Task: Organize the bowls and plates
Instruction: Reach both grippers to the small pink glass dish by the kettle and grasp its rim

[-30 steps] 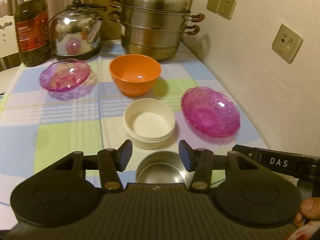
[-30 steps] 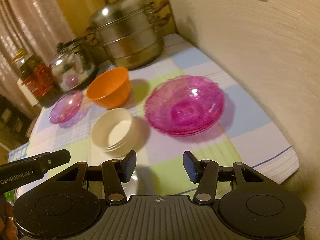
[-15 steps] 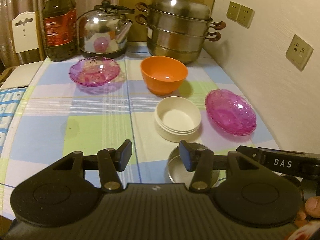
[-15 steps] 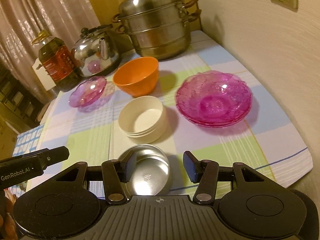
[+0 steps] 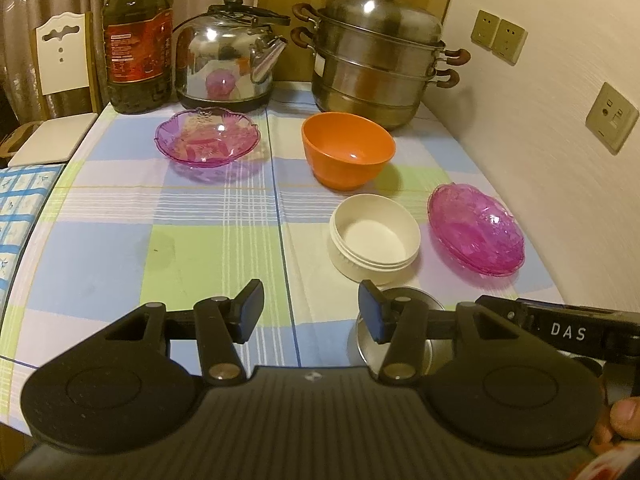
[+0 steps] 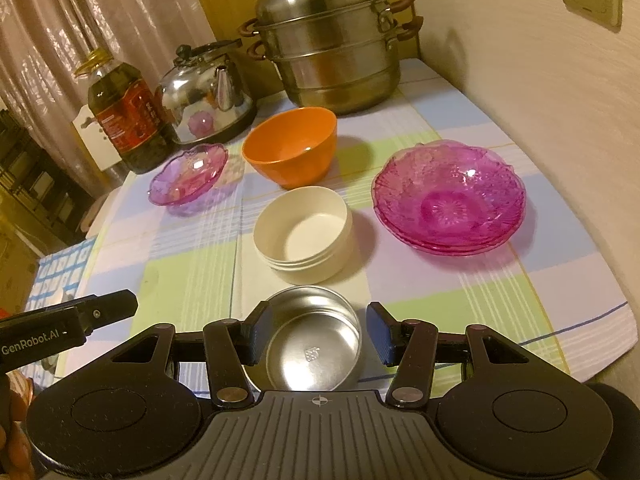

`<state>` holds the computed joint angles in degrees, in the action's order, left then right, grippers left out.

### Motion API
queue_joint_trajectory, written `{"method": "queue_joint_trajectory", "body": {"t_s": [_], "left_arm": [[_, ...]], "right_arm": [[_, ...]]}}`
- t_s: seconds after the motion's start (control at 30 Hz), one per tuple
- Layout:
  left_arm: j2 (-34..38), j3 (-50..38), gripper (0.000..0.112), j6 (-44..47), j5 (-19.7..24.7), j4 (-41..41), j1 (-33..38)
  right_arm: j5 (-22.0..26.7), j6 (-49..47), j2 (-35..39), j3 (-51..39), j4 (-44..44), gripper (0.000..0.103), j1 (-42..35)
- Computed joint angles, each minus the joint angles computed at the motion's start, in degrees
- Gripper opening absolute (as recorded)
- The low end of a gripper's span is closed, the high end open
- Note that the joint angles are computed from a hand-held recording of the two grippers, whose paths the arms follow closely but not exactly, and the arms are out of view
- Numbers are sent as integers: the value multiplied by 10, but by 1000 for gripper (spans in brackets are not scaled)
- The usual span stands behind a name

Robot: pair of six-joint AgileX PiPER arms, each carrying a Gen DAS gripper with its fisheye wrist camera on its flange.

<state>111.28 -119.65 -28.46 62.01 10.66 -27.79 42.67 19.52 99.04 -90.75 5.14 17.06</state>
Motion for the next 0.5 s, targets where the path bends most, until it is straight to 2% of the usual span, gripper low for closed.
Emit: {"method": "queue_joint_trajectory", "body": {"t_s": [0.27,0.5], "left_arm": [[5,-2,49,3,-4,-8,18],[26,-36,51,16,1,-17,48]], "right_arm": [[8,-2,21,-27,-4,52,9],[26,-12,65,-96,-1,52,20]]}}
